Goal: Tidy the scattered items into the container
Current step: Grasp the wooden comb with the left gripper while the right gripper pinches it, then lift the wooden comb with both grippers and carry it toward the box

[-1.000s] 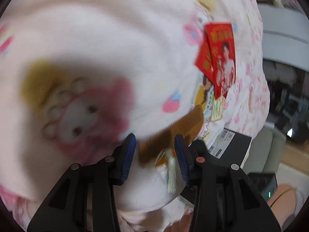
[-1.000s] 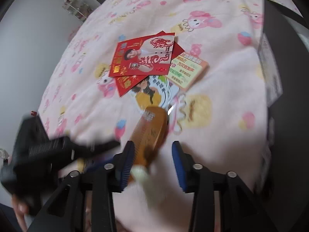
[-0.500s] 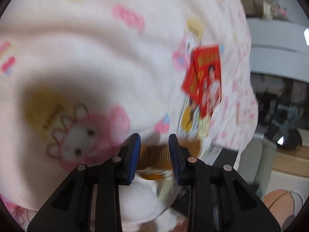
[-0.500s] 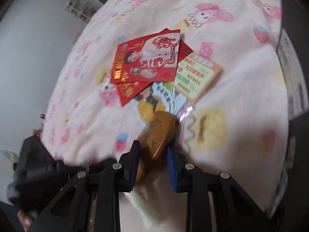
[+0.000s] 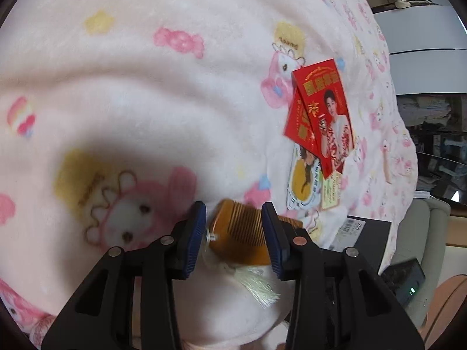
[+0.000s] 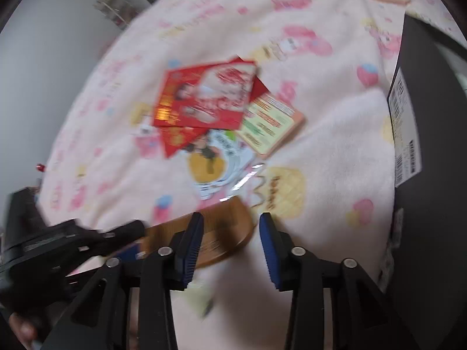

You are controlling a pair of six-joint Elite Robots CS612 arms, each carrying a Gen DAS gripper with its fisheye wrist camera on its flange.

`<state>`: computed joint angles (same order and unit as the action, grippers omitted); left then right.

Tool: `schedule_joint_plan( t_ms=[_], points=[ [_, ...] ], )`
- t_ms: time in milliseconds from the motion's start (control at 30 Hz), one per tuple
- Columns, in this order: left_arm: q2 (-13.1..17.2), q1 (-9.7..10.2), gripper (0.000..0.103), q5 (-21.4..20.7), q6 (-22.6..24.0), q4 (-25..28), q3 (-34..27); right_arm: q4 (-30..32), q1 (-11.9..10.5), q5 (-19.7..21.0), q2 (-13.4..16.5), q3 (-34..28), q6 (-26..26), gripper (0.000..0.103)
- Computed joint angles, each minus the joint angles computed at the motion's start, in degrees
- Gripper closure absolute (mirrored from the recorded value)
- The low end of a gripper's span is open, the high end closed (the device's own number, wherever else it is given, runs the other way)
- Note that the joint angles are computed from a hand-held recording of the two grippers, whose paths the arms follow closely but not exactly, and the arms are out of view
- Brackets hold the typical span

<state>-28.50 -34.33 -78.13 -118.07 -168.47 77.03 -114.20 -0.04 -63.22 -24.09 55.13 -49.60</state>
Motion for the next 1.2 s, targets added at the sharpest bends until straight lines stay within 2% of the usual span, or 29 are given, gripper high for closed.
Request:
schedule_joint_plan(
  t_ms=[67, 100, 167, 233, 267, 300, 367, 433, 500, 567, 667, 767, 833, 933, 1200],
  points=[
    [0.5, 0.22, 0.064, -1.8, 0.8, -2.7, 0.3, 0.8, -0.1, 2.3, 0.8, -0.7, -0.3, 0.067],
    [0.6, 0.25, 0.064, -1.8, 1.2, -2.2, 0.0, 1.2, -0.2, 3.9, 0.9, -0.4, -2.0, 0.067],
    [0.6, 0.14, 0.066, -0.5, 2.8, -1.6, -0.4, 0.9, -0.2, 3.5, 0.5, 0.4, -3.1, 0.069],
    [0.9, 0.09, 0.072, -0.2, 5.0, -3.3, -0.8, 5.5, -0.8, 5.5, 0.6, -0.8, -3.9, 0.071],
    [0.9, -0.09, 0.074, -0.2, 6.4, -5.2, -0.6, 6.8, -1.1, 6.1, 0.4, -0.9, -3.9, 0.076],
    [0.7, -0.4, 0.073, 0.4, 7.7, -6.2, -0.4, 7.7, -1.4, 7.1, -0.2, -0.6, -4.6, 0.08],
    [0.1, -0.95, 0.074, 2.5, 9.6, -5.5, -0.4, 5.7, -2.1, 7.9, -2.0, 1.9, -6.0, 0.081],
    [-1.0, -1.69, 0.08, 4.8, 10.8, -4.9, 0.3, 6.1, -2.8, 9.2, -3.8, 3.7, -8.5, 0.086],
    [-1.4, -2.14, 0.089, 4.7, 12.7, -8.7, 1.3, 7.1, -3.4, 10.0, -5.3, 5.3, -10.8, 0.092],
    [-1.5, -2.67, 0.089, 4.5, 15.1, -10.1, 1.2, 10.4, -4.1, 11.8, -6.5, 6.3, -13.8, 0.093],
    [-1.8, -3.8, 0.089, 4.3, 18.4, -11.8, 0.4, 12.1, -5.1, 13.7, -8.6, 8.6, -16.8, 0.093],
    [-1.9, -4.81, 0.089, 4.7, 22.3, -9.8, -1.8, 11.6, -6.8, 15.4, -10.6, 11.3, -17.6, 0.092],
    [-1.6, -5.28, 0.089, 4.3, 24.3, -9.3, -3.3, 10.7, -8.2, 15.8, -11.2, 12.3, -16.6, 0.092],
    [0.2, -5.85, 0.089, 2.3, 26.3, -12.1, -6.6, 8.7, -10.7, 15.3, -11.3, 12.7, -14.2, 0.092],
    [6.7, -7.0, 0.089, -3.0, 32.1, -13.1, -19.6, 7.4, -16.8, 17.3, -8.8, 8.0, -4.5, 0.09]
  ],
)
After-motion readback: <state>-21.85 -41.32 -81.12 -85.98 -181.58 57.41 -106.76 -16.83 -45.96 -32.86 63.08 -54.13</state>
